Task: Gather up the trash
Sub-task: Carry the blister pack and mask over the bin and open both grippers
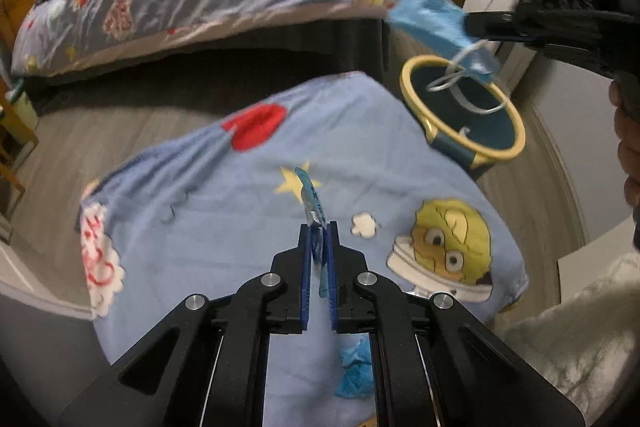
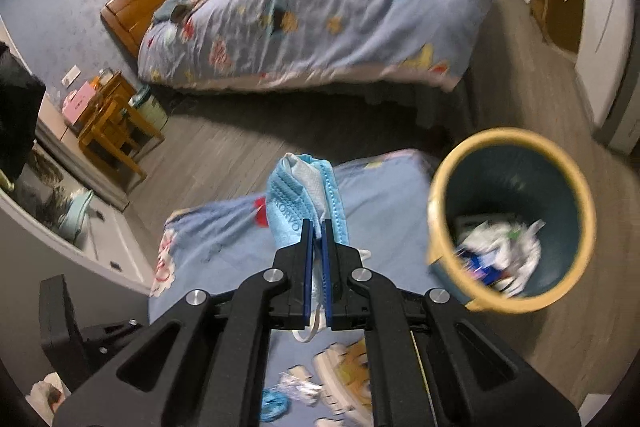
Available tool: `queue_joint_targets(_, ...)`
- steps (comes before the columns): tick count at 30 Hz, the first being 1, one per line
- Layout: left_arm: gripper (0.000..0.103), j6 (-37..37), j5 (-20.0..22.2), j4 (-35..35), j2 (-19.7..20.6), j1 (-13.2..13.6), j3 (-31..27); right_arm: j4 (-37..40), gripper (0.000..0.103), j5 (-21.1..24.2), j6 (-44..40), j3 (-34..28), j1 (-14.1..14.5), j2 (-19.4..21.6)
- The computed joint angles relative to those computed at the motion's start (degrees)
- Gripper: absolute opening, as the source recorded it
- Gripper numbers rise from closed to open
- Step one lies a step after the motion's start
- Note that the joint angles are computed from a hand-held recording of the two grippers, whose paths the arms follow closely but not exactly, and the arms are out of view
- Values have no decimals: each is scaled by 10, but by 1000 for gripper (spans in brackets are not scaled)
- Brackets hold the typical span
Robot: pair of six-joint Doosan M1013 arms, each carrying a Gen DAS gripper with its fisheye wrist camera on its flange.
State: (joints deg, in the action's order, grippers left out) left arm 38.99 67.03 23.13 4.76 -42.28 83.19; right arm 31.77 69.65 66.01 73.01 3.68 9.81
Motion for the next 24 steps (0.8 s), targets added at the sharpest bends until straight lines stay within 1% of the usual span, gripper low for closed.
queue_joint_targets(2,8,5,4,18,4,-1,-14,-2,4,-10,-4,-12,-13,3)
queue_joint_targets(3,8,10,3,26,7,-1,-22,0,4,-15,-3,-21,-24,7)
queue_joint_targets(7,8,37,-3,40,23,2,-56,-3,4,-26,14,-38,-57,20)
queue_joint_targets(12,8,92,-21,33,65,14,-116,-34,4,-34,43,-51,-86,41)
queue_joint_targets(15,8,131,-41,8,98,21,-155,-51,4,-29,65,-55,-95,54)
queue_joint_targets(19,8,188,-66,-29,147,24,-209,-80,4,-20,98,-58,-100,73)
queue_joint_targets(24,8,229,-60,-70,206,30,-269,-96,4,4,135,-65,-102,97)
